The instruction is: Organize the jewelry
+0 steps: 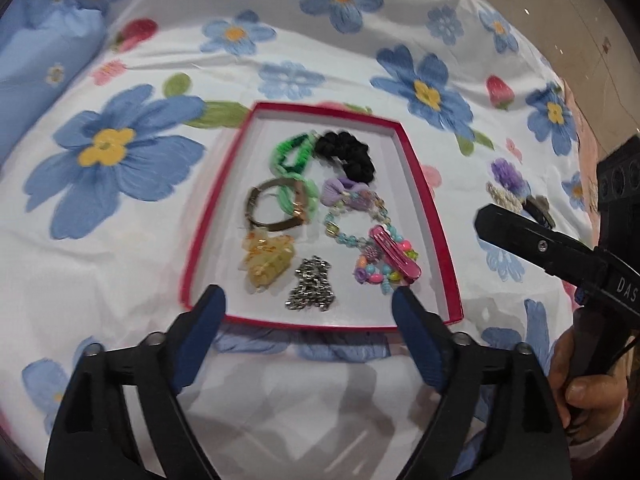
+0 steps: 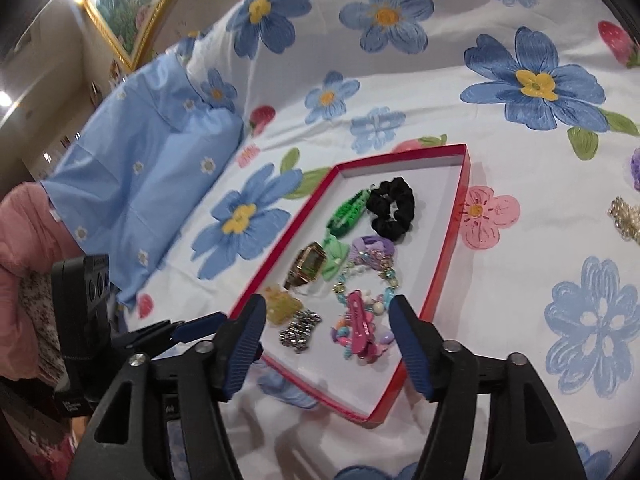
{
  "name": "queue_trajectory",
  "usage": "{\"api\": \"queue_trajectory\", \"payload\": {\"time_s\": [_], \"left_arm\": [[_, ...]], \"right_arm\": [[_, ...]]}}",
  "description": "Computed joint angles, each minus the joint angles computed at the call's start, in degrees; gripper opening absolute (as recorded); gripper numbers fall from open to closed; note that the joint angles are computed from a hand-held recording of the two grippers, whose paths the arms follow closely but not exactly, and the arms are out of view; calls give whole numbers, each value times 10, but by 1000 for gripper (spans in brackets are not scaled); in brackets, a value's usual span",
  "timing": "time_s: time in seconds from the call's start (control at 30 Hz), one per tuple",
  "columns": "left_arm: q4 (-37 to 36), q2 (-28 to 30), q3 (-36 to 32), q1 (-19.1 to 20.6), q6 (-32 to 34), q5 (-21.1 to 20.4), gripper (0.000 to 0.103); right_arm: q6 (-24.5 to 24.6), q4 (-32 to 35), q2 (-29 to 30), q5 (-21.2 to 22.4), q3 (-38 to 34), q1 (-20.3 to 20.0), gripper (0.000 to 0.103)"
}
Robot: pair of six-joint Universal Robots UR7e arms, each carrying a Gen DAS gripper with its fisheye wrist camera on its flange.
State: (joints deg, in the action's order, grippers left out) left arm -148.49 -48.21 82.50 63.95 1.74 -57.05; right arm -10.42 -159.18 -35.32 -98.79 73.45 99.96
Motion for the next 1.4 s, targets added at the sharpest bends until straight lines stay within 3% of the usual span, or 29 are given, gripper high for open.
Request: {"api": "queue_trajectory", "payload": {"time_s": [0.27, 0.57, 0.8, 0.97, 1.07, 1.17, 1.23, 1.4], "left_arm": [[-39, -44, 54, 8, -51, -13, 92], [-93, -67, 114, -17, -35, 54, 92], [-107, -78, 139, -22, -44, 73, 92], [-138, -86, 146, -41, -16, 99, 92], [-169, -87, 145, -56, 13, 116, 93], [-257, -76, 155, -72, 71, 150, 103], [-310, -63, 160, -79, 105, 178, 103], [-338, -50, 174, -72, 113, 178, 103]], "right_arm": [[31, -50, -26, 29, 56, -10, 76], [20, -156, -49, 38, 137, -11, 76], [4, -216, -54, -10, 175, 1, 77], [-32, -242, -62, -41, 178, 21, 77], [-99, -297, -60, -84, 174, 48, 84], [-170, -351, -54, -112, 169, 69, 101], [-196, -389, -51, -126, 170, 77, 103], [-166, -397, -41, -143, 183, 64, 103]]}}
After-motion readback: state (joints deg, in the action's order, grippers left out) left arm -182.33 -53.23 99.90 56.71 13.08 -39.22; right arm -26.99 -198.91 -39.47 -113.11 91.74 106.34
